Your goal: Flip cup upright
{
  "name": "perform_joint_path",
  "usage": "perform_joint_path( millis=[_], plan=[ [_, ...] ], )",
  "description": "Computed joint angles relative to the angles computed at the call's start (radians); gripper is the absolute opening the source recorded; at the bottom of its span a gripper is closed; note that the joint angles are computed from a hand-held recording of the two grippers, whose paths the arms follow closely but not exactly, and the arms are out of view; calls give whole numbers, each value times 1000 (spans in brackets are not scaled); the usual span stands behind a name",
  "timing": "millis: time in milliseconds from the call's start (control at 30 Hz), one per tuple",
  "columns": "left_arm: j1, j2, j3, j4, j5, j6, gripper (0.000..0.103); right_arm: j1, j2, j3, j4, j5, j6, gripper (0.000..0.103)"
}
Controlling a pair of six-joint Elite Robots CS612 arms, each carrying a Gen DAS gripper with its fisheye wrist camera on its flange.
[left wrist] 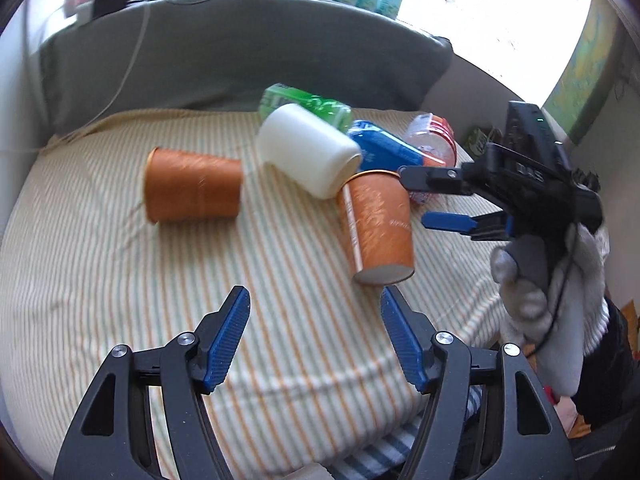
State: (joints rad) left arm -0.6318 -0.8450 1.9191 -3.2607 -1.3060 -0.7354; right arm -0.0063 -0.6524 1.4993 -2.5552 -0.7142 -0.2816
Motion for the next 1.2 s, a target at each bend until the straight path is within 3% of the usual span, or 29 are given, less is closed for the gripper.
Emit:
perform_joint_path(
  millis=[233,300,533,767,1000,1200],
  plan=[
    [1,2,31,-47,-3,-69,68,22,33,-79,186,15,-50,94],
    [1,2,33,-53,1,-73,68,28,40,-89,188,3,-47,93],
    [-5,-1,45,-76,16,-81,68,42,58,-122,217,-15,-52,72],
    [-6,-4,47,-77,22,-92,68,33,46,-95,198,-17,-103,70],
    [-14,-5,49,-85,40,-96,68,24,11,-6,-40,-36,-143,70],
    [-23,-5,48,-84,60,-110,68,31,3,79,-409,-126,-167,70]
  ],
)
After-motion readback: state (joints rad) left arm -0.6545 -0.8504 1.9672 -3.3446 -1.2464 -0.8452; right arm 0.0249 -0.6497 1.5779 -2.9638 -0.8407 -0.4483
